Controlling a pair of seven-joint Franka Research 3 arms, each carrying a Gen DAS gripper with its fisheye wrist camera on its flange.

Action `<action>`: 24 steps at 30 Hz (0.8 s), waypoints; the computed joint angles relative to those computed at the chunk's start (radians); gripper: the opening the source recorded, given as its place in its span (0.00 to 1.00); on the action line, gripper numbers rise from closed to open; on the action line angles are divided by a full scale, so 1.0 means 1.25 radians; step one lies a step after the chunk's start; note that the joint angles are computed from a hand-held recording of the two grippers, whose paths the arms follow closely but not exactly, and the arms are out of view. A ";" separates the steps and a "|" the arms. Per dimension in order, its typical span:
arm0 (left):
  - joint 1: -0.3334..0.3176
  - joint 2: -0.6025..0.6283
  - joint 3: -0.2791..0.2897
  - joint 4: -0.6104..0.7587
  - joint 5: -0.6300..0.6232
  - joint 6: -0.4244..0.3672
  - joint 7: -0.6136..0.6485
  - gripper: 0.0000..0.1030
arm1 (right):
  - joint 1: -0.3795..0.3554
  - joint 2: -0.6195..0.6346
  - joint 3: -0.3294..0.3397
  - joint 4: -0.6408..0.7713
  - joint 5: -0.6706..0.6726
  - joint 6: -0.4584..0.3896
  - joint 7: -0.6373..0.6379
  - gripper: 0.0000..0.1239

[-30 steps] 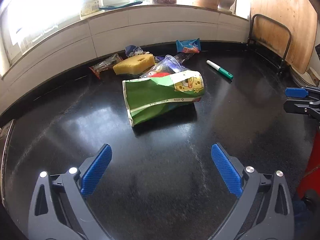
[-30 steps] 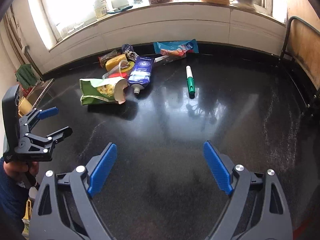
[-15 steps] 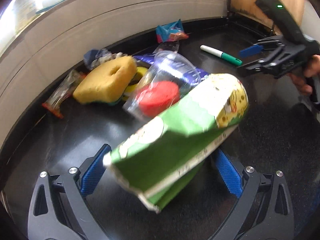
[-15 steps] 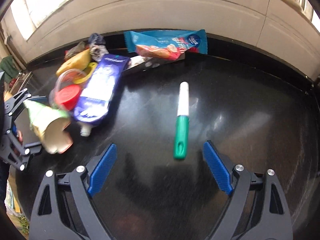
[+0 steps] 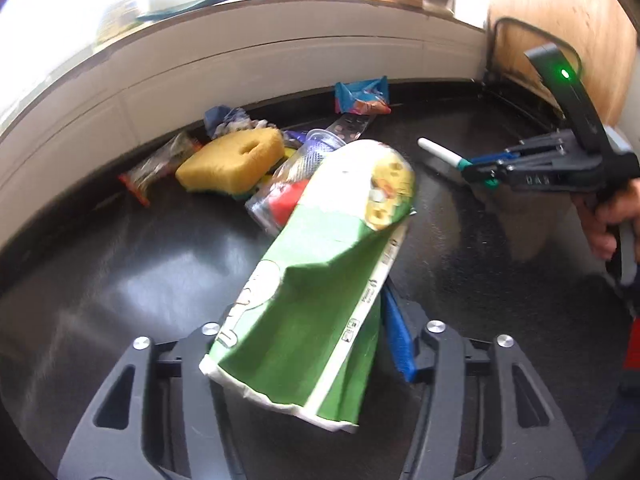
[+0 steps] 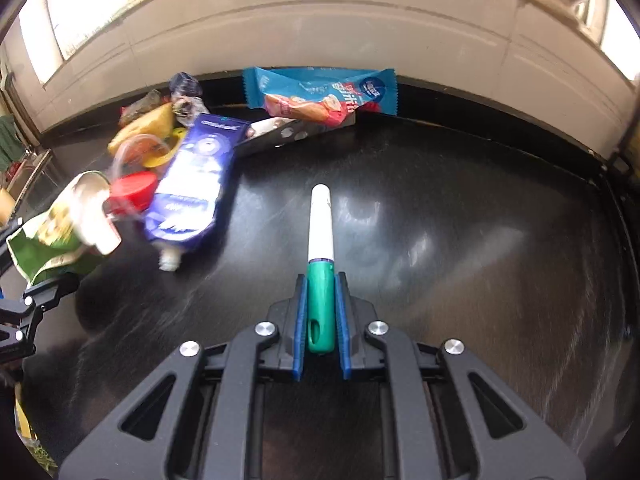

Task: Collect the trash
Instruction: 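Carry the snack bag and marker to the bin and open both tools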

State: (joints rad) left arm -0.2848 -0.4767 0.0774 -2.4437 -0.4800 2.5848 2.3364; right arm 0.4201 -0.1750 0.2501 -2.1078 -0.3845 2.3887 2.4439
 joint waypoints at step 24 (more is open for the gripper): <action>0.129 -0.544 0.003 -0.274 0.327 -0.175 -0.459 0.48 | 0.099 -0.039 0.184 0.052 -0.082 -0.026 0.184 0.11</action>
State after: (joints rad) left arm -0.1233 -1.1566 0.0818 -2.7856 -0.0708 2.3661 1.7624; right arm 0.5442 -0.2240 0.4799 -2.0425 -0.4868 2.3561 2.6735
